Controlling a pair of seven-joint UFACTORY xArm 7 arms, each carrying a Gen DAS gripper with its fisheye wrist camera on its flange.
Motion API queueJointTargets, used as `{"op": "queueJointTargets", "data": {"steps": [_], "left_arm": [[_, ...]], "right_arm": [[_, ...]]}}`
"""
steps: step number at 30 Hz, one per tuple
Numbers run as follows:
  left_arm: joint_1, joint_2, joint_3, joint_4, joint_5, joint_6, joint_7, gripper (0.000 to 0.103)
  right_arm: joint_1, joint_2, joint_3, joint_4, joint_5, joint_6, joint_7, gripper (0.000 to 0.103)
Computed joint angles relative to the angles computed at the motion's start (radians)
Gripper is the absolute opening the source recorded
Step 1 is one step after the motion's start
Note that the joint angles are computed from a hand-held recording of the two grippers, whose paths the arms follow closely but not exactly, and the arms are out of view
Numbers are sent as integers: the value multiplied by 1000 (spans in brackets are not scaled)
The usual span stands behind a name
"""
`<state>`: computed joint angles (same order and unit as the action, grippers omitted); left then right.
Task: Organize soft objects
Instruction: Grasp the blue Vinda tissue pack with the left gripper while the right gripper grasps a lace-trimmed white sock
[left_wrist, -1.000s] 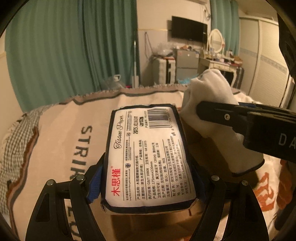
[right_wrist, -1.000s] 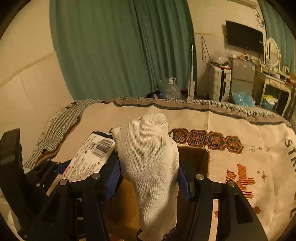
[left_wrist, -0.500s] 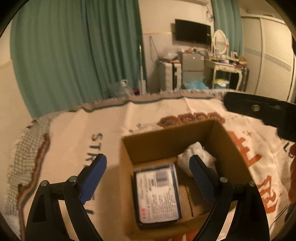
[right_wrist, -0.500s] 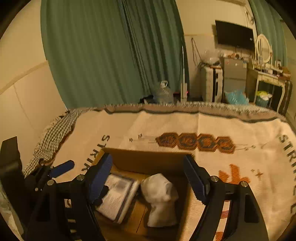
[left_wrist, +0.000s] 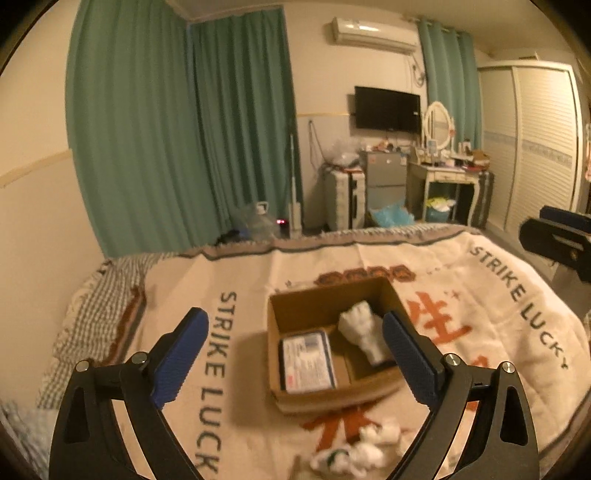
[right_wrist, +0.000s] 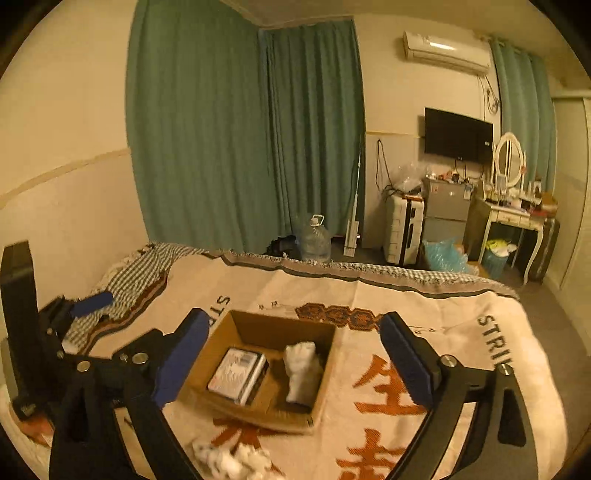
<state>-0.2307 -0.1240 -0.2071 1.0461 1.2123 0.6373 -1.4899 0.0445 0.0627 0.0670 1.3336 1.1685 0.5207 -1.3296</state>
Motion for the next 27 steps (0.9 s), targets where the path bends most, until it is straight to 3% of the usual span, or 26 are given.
{"op": "queueJointTargets", "data": {"steps": [8, 17, 23, 25, 27], "left_arm": [[-26, -46, -47, -139, 9, 29, -154, 97], [-73, 45, -36, -210, -68, 12, -266, 97], [-109, 98, -8, -226, -155, -3, -317, 97], [-124, 103, -6, -224, -168, 10, -327, 96], [-138, 103, -9, -222, -165, 28, -340, 96]], "right_arm": [[6, -137, -65, -229, 54, 37, -144, 103], [26, -58, -53, -392, 44, -18, -253, 100], [14, 99, -1, -386, 1, -47, -226, 79], [4, 145, 19, -365, -37, -44, -192, 61], [-5, 176, 40, -352, -85, -44, -167, 31]]}}
